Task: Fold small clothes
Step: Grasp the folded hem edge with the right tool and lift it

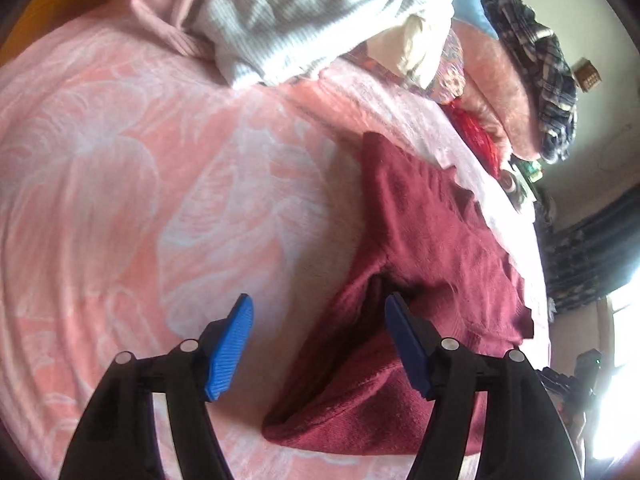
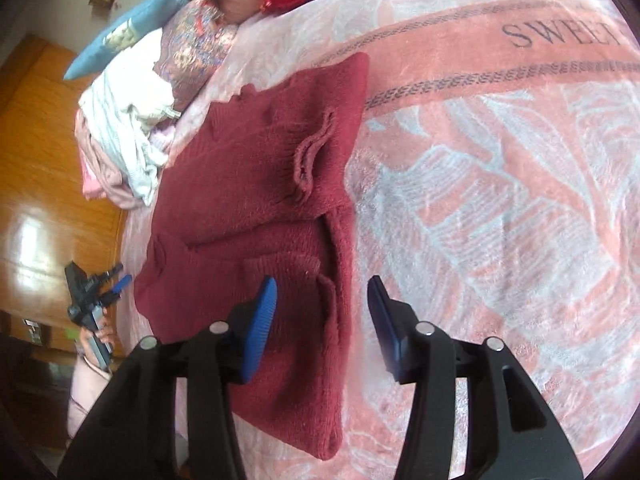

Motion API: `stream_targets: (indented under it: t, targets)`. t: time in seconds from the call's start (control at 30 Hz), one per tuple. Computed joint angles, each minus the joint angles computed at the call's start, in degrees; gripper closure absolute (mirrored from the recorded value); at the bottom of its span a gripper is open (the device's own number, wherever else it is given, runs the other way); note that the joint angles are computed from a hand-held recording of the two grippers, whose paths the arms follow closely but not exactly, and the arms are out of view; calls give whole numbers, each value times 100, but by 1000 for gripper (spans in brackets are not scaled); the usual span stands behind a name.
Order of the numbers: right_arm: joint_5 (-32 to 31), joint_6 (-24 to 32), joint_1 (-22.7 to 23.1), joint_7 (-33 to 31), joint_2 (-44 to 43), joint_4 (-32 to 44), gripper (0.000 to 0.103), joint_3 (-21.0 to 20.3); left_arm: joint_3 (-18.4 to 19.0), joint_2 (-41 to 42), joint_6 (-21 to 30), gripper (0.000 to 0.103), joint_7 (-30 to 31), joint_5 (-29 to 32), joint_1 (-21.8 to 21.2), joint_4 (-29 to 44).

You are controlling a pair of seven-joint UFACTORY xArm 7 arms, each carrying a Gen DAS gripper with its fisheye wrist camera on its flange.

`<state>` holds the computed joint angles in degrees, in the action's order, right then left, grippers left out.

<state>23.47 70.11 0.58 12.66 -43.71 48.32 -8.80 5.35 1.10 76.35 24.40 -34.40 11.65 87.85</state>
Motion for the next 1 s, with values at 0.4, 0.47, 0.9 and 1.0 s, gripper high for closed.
stream_targets:
  t: [0.4, 0.47, 0.9, 1.0]
  targets:
    - [-205, 157, 340, 10, 520, 162, 45, 506, -257, -718, -263, 30, 1578, 681, -767, -795]
    - [-242, 198, 336, 27, 507, 160, 45, 497, -295, -882, -460, 30, 1800, 968, -862, -1035]
    - [-90, 242, 429, 48, 477, 169, 43, 480, -469, -1330, -1099, 21, 2142, 1810, -1321, -1715]
    - [-107, 248, 427, 72, 481, 157, 43, 492, -597, -1419, -1647, 21, 1933, 2356, -1393, -2024]
